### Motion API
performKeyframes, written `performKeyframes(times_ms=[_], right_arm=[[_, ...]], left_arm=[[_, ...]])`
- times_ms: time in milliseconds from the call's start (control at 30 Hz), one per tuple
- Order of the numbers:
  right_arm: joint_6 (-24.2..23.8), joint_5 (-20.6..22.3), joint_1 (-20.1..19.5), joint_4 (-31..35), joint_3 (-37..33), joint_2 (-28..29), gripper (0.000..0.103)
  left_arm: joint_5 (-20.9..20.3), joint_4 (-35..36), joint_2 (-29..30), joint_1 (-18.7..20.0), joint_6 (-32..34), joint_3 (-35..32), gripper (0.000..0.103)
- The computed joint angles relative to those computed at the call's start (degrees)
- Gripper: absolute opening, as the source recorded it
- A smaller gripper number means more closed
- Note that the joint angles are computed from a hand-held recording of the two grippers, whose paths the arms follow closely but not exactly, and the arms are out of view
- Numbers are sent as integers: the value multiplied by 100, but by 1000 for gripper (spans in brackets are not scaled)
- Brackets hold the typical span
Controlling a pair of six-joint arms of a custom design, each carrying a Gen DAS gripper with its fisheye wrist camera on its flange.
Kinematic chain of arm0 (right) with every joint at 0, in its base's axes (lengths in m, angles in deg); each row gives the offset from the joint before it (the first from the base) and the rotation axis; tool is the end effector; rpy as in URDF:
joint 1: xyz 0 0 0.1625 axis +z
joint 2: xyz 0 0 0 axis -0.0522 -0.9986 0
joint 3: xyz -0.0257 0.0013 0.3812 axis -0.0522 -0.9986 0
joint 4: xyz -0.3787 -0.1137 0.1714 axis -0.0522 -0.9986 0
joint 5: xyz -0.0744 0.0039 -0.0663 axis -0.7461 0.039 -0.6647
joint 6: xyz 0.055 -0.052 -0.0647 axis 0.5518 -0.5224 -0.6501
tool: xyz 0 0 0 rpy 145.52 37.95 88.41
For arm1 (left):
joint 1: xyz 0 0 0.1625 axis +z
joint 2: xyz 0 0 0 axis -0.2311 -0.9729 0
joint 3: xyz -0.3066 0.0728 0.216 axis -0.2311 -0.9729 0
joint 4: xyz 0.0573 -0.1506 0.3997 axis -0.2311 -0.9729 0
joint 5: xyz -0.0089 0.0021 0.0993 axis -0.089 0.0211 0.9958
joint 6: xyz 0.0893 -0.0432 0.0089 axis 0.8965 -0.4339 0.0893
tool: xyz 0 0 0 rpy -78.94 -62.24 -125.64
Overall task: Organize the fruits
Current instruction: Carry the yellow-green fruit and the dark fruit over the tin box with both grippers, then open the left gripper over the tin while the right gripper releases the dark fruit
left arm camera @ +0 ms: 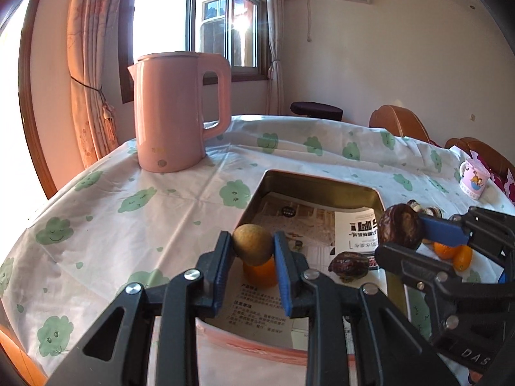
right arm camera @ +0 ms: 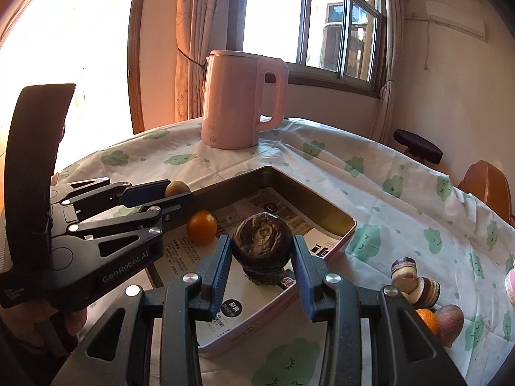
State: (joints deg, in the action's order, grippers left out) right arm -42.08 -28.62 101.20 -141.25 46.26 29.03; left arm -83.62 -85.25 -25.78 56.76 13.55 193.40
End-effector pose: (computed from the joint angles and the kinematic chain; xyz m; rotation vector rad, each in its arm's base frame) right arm 0.2191 -0.5742 0.1171 1.7729 -2.2890 0.5540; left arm -0.1775 -0.4877 0.1167 -0.0938 1.8504 -1.2727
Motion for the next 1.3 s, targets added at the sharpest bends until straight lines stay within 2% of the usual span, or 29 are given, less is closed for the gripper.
performKeyframes(times_ms=[100, 200, 1000, 1133, 1267, 1300], right_arm=[[-5, -56, 10, -1, 15, 37, 40], [-32, -113, 11, -1, 13, 83, 40], [-62, -403, 23, 97, -46, 277, 40], [-40, -367, 7, 172, -61, 264, 40], [54, -279, -27, 225, -70, 220, 46], [81, -260, -37, 186, -57, 200, 48]], left_arm=[[-51, 296, -73, 36, -221, 2, 28], [-114, 242, -68, 64, -174, -4, 28], [-362, 1325, -123, 187, -795, -174, 28], [-345, 1415, -140, 178, -889, -174, 32], [-399, 822, -111, 136, -542, -86, 38], [-387, 716, -98, 115, -482, -72, 43]])
